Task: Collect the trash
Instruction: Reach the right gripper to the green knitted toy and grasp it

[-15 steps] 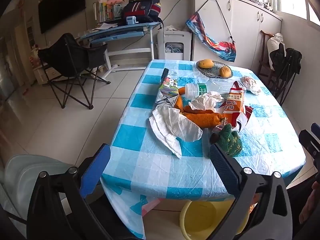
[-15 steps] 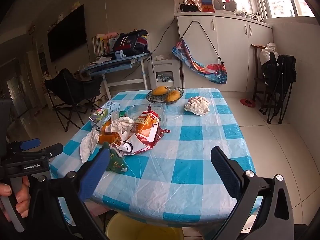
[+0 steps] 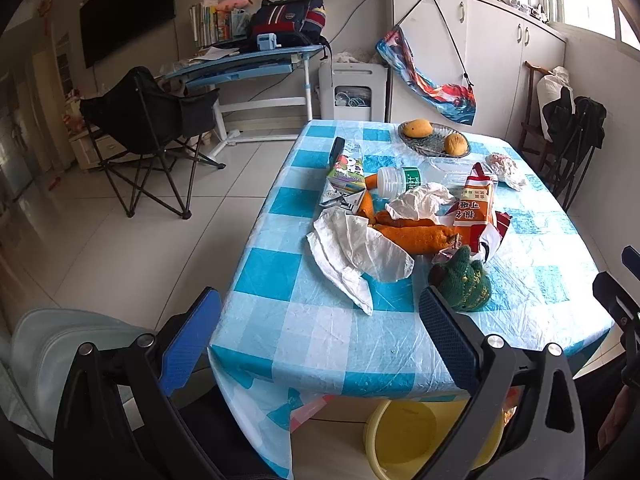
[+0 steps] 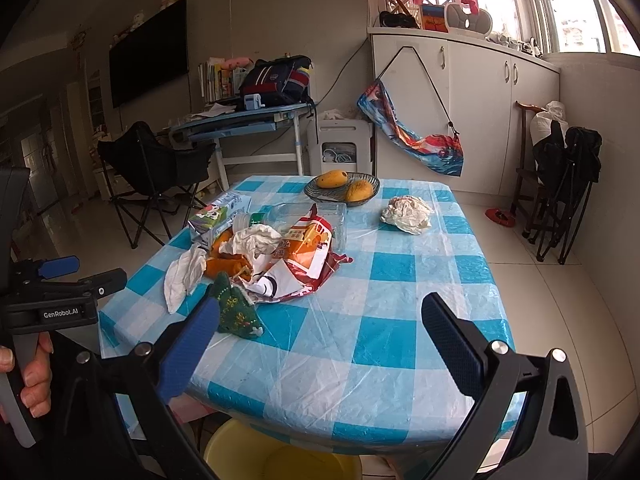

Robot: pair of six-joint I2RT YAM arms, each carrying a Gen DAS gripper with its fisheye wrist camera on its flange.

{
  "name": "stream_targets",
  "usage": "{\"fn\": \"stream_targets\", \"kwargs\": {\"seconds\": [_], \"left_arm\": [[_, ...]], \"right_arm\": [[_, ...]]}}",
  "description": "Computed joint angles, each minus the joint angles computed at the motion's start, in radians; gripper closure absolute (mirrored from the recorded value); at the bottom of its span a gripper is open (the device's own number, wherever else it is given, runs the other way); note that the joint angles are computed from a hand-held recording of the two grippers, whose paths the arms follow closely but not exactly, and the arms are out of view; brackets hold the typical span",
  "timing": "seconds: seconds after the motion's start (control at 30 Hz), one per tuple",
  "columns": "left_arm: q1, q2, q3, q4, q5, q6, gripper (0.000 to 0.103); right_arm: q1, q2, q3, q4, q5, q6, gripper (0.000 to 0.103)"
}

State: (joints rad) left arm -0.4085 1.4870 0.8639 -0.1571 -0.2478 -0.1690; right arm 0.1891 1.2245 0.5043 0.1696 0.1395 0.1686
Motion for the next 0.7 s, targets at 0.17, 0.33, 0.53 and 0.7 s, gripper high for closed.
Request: {"fn": "stream_targets", "kwargs": {"seconds": [0.17, 0.33, 0.53, 0.7], "left_arm": [[0.009, -0.002, 0.003, -0.007, 0.007, -0.012, 0.007], [0.01, -0.001, 0.003, -0.008, 0.008, -0.011, 0.007], [0.021, 0.002, 0.003, -0.008, 0.009, -0.015, 0.007], [0.054, 0.01, 0.004, -0.008, 0.015, -0.034, 0.007]], "right_arm": [[0.003, 0.003, 0.009, -0.016, -0.005, -0.008, 0.006], [0.008, 0.001, 0.002, 0.0, -0.013, -0.003, 0.006], [0.004, -0.004, 0.005, -0.011, -0.043, 0.006, 0.006], [0.02, 0.011, 0.007, -0.001, -0.051, -0.012, 0.006]]}}
